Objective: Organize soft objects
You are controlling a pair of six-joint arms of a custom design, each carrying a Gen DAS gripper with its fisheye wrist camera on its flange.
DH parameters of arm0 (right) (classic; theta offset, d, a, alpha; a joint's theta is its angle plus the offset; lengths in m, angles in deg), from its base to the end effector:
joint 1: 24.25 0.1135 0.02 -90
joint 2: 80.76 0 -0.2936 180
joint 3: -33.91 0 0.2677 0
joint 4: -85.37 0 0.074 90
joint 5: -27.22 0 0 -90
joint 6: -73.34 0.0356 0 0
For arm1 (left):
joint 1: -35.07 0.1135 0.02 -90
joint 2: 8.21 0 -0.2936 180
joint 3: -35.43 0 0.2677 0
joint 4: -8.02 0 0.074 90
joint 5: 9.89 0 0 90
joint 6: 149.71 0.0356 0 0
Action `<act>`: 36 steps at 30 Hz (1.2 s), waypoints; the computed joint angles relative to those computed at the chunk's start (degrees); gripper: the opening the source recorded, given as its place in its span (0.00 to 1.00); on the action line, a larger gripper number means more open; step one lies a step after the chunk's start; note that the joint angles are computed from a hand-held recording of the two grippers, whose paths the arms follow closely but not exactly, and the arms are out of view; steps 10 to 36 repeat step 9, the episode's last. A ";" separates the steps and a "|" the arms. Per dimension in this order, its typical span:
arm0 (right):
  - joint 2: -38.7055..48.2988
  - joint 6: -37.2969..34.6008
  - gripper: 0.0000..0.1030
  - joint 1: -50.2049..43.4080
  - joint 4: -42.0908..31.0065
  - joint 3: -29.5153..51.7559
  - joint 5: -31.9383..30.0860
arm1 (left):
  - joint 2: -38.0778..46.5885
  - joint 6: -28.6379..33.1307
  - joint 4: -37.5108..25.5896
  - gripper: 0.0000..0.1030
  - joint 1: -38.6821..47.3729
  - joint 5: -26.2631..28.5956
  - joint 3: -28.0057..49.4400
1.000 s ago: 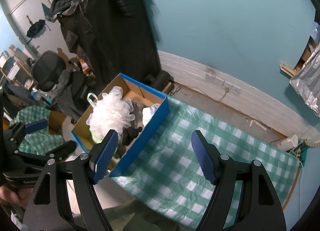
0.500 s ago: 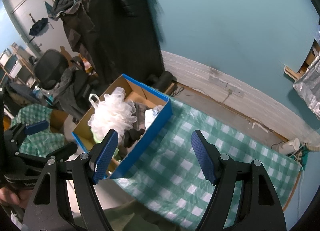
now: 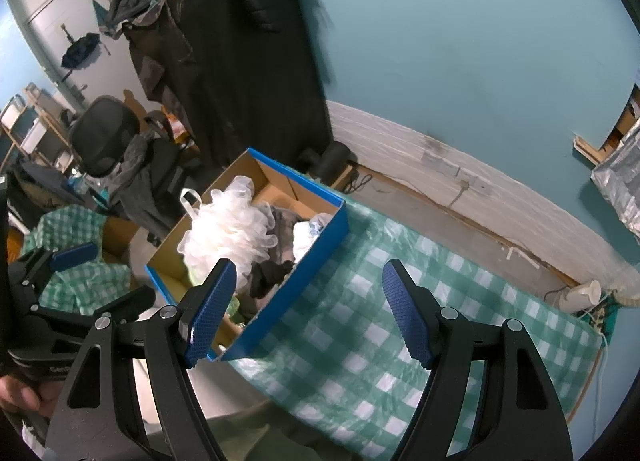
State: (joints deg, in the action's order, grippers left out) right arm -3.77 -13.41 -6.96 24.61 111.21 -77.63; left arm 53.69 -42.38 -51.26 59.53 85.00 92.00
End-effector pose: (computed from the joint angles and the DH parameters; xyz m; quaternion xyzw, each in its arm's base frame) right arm 0.2599 0.0905 0.3067 -0.1499 0.9476 0.1680 0.2266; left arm 0.1789 0.0781 0.2487 -0.0512 0.9734 0.0394 0.2200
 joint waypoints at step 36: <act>0.09 0.07 0.73 0.02 0.14 0.02 0.10 | 0.30 -0.32 0.58 0.97 -0.35 -0.28 0.02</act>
